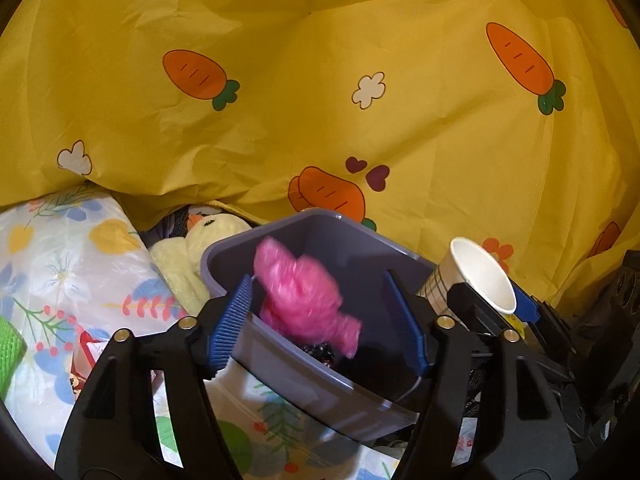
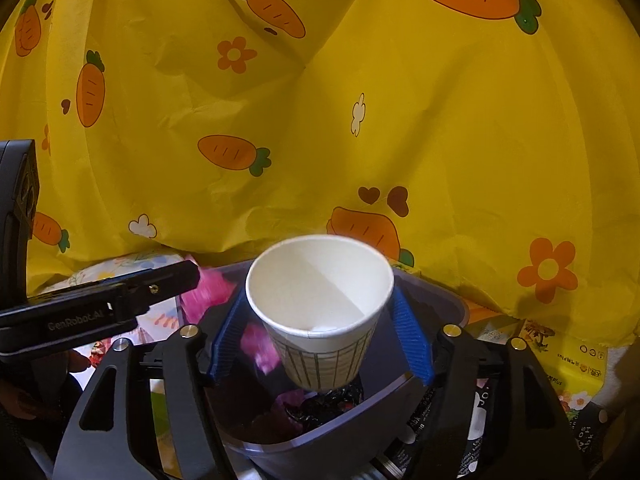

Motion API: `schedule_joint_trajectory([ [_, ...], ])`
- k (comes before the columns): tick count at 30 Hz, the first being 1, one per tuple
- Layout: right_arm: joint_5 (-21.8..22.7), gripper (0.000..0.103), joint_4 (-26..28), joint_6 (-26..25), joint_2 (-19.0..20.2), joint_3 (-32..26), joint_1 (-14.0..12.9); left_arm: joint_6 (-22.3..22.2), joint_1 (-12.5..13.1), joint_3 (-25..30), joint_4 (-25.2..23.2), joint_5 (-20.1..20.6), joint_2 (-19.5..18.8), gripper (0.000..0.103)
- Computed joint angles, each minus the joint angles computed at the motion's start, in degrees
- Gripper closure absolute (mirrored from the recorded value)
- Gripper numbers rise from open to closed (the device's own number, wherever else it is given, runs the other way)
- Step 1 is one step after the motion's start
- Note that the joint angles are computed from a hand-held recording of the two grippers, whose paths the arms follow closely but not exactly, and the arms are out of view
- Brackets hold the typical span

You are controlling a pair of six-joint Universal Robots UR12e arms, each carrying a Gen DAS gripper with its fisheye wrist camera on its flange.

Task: Collect trash
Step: 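Open the left tool to drop the pink bag while the right tool releases the checkered cup, then grasp the orange apple-print cup with the left tool while the right tool grasps a small orange cup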

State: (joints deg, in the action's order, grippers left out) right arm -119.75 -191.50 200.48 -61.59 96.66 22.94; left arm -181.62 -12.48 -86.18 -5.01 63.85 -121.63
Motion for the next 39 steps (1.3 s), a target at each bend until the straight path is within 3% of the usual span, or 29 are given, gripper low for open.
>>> schedule_joint_trajectory([
  [7,-0.63,0.024,-2.64,-0.80,-0.14,0.39,0.67,-2.44,0.77,-3.15,3.77,5.25,1.91,0.018],
  [21,0.89,0.018,-5.64,-3.92,0.55,-0.86,3.43,-3.32,3.48,-13.84,10.24,18.01,8.30,0.015],
  [27,4.19,0.017,-6.13,-5.76,1.55,-2.47,5.35,-7.80,6.45,-18.80,10.09,23.76,11.76,0.015],
  [35,9.75,0.017,-3.76,-5.08,3.91,-5.89,7.30,-13.96,10.41,-24.64,9.89,35.43,15.23,0.015],
  [39,12.73,0.017,-2.21,-5.50,5.41,-8.31,8.27,-16.14,12.61,-26.49,8.83,37.82,16.31,0.015],
])
